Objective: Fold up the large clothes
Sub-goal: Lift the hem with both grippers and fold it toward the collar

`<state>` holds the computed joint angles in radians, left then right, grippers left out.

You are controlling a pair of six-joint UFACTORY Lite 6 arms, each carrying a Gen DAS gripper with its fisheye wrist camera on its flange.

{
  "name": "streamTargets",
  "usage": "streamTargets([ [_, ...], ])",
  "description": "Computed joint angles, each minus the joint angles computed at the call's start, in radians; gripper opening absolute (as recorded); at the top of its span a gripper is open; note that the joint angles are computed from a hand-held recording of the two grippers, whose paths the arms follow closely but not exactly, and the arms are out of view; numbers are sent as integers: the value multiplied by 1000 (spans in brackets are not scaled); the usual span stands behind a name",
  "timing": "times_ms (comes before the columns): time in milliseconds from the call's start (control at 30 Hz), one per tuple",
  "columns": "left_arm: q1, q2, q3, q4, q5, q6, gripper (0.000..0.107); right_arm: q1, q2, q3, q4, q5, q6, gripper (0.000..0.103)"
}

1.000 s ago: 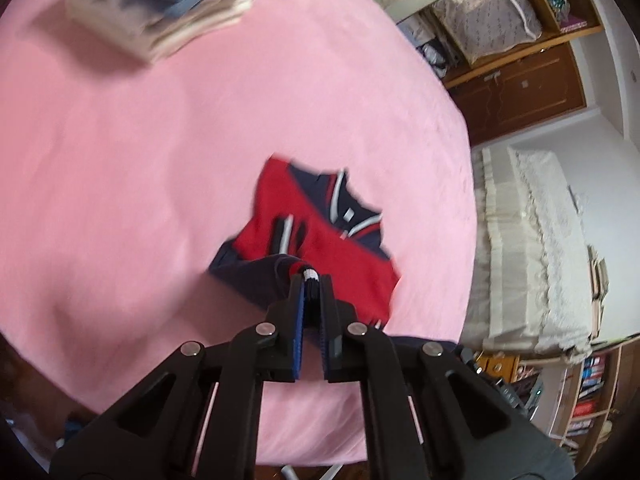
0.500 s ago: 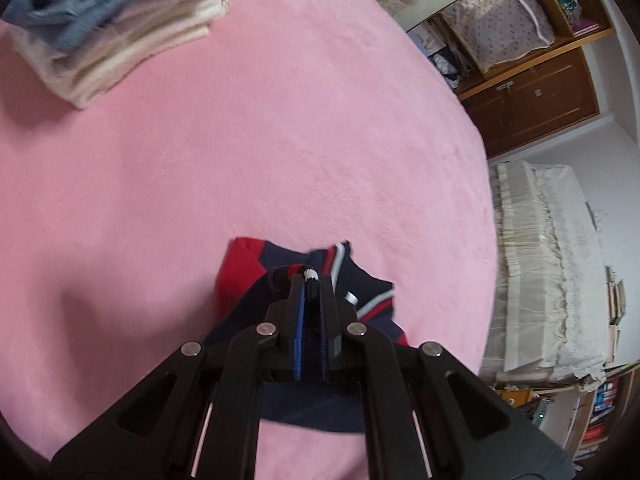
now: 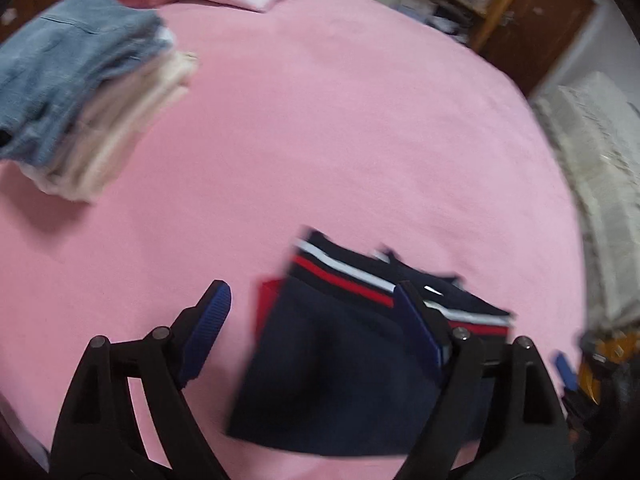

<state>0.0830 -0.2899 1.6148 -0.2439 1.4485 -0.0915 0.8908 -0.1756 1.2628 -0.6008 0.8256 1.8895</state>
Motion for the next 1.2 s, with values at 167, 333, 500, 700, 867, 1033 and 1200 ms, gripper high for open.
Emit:
streamTargets([
  [167, -199, -135, -240, -91, -51, -27, 42, 23, 115, 52, 119, -68, -164, 46],
  [333, -349, -170, -453, -81, -196, -61, 14, 20, 290, 102, 264, -219, -438, 18],
  [500, -410, -97, -515, 1, -323, -89, 13, -35, 489, 193, 437, -302, -693, 14],
  [700, -381, -64, -586, 28, -430, -94, 6, -69, 630, 238, 462, -338, -746, 12],
  [867, -279, -112, -638, 52, -464, -92, 1, -87, 562, 112, 315, -334, -607, 0],
  [1033, -182, -123, -650, 58, -476, 10, 1, -80, 403, -53, 104, -172, -350, 0],
  [1200, -114, -129, -555, 122, -389, -15, 1, -4, 381, -4, 23, 129, -255, 0],
])
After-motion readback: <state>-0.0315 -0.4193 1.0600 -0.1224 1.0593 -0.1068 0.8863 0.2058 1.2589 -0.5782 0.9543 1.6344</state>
